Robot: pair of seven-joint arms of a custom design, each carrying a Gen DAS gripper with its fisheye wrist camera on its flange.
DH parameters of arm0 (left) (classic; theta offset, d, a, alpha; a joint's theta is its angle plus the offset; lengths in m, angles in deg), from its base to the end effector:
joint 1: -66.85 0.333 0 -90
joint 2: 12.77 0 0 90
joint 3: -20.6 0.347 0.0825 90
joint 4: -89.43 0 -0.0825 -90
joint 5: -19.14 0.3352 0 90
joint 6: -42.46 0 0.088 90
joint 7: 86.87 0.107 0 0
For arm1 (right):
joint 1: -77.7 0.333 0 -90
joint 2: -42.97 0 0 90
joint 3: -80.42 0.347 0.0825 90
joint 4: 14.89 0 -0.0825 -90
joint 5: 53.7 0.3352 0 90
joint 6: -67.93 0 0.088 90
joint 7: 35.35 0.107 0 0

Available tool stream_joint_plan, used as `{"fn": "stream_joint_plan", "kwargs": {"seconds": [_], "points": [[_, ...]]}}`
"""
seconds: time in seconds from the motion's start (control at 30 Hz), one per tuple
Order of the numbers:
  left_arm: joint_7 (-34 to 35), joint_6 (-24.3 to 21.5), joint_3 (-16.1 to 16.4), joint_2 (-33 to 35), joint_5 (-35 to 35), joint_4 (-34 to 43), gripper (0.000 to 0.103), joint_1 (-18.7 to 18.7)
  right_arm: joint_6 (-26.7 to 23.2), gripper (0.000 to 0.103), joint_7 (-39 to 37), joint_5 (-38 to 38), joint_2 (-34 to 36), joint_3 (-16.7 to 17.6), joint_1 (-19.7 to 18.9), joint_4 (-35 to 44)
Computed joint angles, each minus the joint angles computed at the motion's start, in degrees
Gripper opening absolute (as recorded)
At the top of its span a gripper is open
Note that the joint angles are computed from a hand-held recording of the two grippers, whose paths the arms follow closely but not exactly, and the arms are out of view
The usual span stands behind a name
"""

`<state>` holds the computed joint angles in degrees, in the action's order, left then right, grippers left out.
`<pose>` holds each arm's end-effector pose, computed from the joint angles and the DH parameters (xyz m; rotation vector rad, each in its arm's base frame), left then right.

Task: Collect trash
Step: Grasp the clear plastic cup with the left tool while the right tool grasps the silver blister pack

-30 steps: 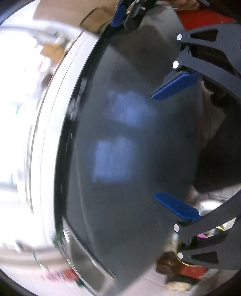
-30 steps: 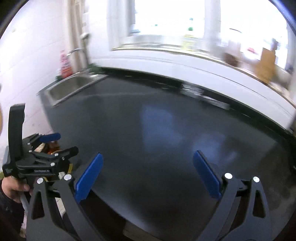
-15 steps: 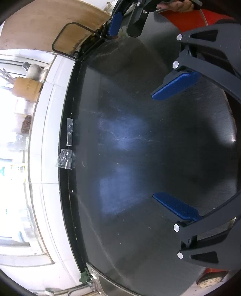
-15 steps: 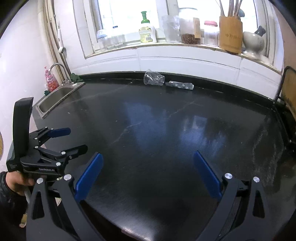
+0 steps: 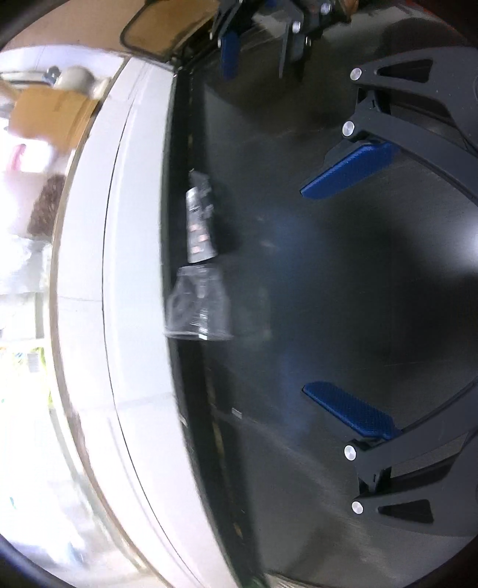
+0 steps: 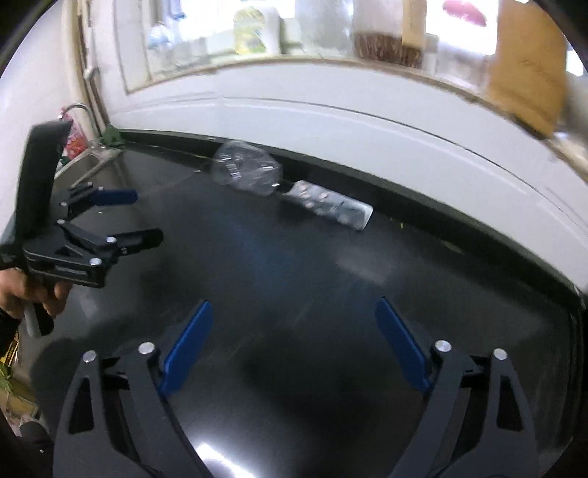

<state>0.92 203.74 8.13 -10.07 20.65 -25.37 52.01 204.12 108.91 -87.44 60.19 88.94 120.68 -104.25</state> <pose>0.5084 -0.2610 0.5784 -1.3789 2.2104 -0.9003 0.4243 0.4999 0.5772 -1.9999 1.5450 -0.5161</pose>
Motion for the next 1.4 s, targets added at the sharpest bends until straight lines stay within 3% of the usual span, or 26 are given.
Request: {"fn": "stream_joint_plan", "kwargs": {"seconds": [0.17, 0.23, 0.43, 0.47, 0.6, 0.7, 0.83, 0.9, 1.07, 1.23, 1.4], "points": [[4.0, -3.7, 0.5, 12.4, -1.4, 14.6, 0.096, -0.1, 0.3, 0.079, -10.8, 4.9, 8.1, -1.0, -3.9, 8.8], [4.5, -4.4, 1.5, 15.1, -1.4, 18.0, 0.096, -0.8, 0.4, 0.079, -13.6, 5.8, 9.7, -1.7, -4.1, 10.9], [13.0, -6.9, -0.6, 19.1, -8.8, 23.6, 0.095, 1.2, -0.8, 0.077, -21.6, 8.1, 13.4, -2.8, -4.0, 16.1], [14.1, -6.9, -0.9, 19.3, -9.8, 23.9, 0.094, 1.4, -1.1, 0.071, -22.3, 8.5, 13.7, -3.0, -3.8, 16.6], [17.6, -10.0, -1.6, 19.9, -13.1, 25.8, 0.068, 2.0, -3.3, 0.035, -25.2, 9.4, 14.7, -3.2, -2.8, 18.2], [20.0, -12.2, -1.9, 19.5, -14.6, 25.8, 0.048, 1.9, -4.3, 0.020, -26.3, 9.2, 14.6, -3.4, -1.7, 18.2], [20.8, -12.1, -1.7, 17.5, -16.1, 23.2, 0.015, 1.4, -5.2, 0.009, -24.7, 7.9, 13.1, -3.7, 0.6, 16.9], [21.5, -11.0, -2.1, 15.1, -18.2, 20.2, 0.008, 1.7, -5.7, 0.004, -22.4, 7.1, 12.3, -3.9, 1.8, 16.4], [22.2, -7.4, -2.3, 6.5, -21.8, 10.0, 0.008, 1.6, -8.9, 0.004, -11.8, 3.2, 8.4, -3.9, 6.1, 13.2], [18.4, -7.5, -1.4, -5.9, -23.2, -2.5, 0.008, 0.7, -13.3, 0.004, -0.2, -1.6, 4.2, -1.8, 10.5, 9.8], [7.0, -9.0, -3.3, -20.7, -14.8, -16.5, 0.008, 2.0, -17.5, 0.004, 11.1, -5.6, 0.9, 1.6, 14.6, 7.0]]}}
